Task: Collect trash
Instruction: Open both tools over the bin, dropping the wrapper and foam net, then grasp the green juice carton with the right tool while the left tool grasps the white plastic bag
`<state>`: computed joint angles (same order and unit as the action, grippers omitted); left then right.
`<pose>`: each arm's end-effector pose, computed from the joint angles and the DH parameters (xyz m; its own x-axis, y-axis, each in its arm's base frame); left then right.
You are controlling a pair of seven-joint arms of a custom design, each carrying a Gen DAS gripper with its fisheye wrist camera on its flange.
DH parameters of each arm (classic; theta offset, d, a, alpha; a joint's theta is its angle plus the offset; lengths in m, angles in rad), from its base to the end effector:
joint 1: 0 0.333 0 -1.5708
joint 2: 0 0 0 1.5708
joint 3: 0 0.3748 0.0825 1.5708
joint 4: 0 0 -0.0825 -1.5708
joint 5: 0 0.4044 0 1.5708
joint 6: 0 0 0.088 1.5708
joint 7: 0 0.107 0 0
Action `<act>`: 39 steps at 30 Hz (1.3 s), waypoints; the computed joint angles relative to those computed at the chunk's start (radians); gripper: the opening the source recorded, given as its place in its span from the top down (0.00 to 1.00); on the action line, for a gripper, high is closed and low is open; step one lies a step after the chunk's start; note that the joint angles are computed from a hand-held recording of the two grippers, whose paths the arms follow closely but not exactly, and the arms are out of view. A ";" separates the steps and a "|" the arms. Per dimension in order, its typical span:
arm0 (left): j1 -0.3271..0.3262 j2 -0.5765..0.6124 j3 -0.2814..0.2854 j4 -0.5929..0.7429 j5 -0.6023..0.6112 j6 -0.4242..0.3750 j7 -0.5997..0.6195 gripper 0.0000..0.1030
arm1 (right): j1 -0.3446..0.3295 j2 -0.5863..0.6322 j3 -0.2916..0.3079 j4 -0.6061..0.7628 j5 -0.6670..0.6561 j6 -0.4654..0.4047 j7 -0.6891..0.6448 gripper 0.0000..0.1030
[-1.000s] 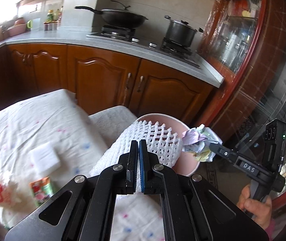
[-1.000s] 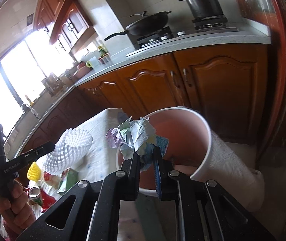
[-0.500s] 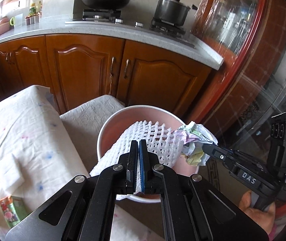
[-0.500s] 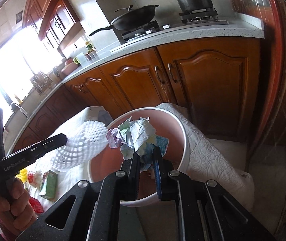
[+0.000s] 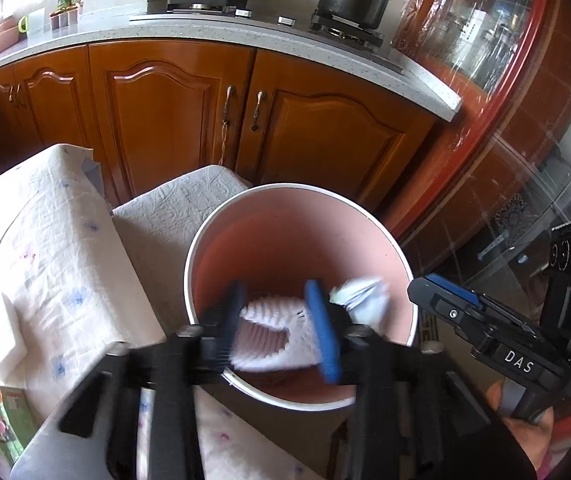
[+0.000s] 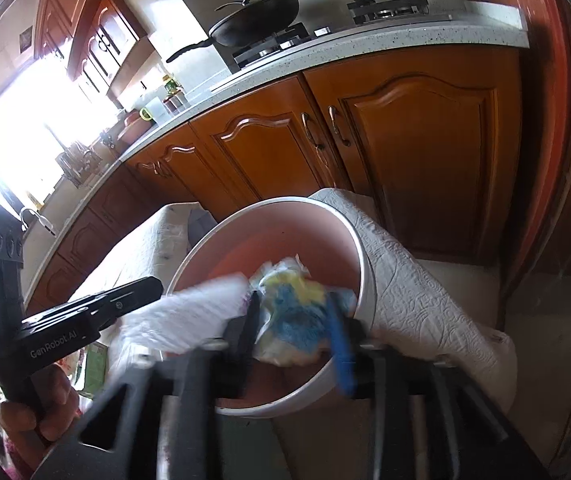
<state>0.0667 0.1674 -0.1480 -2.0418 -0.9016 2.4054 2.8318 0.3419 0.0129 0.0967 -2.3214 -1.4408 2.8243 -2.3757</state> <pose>0.6240 -0.0524 0.4295 -0.6887 -0.6846 0.2386 -0.6582 0.4525 -0.6016 0.4626 0.2719 0.4022 -0.3829 -0.8298 -0.4060 -0.5698 0.5581 -0.6032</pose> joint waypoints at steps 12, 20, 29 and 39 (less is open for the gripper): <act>0.038 -0.036 0.033 -0.024 -0.036 -0.034 0.019 0.64 | 0.014 -0.023 0.019 -0.007 -0.060 -0.026 0.094 0.47; 0.099 -0.081 0.082 -0.045 -0.100 -0.071 0.068 0.60 | 0.057 -0.011 0.046 0.040 -0.141 -0.070 0.172 0.23; 0.185 -0.091 0.143 -0.024 -0.148 -0.123 0.097 0.56 | 0.123 0.060 0.062 0.161 -0.151 -0.100 0.131 0.16; 0.286 -0.042 0.178 0.050 -0.174 -0.139 0.095 0.50 | 0.195 0.205 0.040 0.336 -0.088 -0.054 0.001 0.16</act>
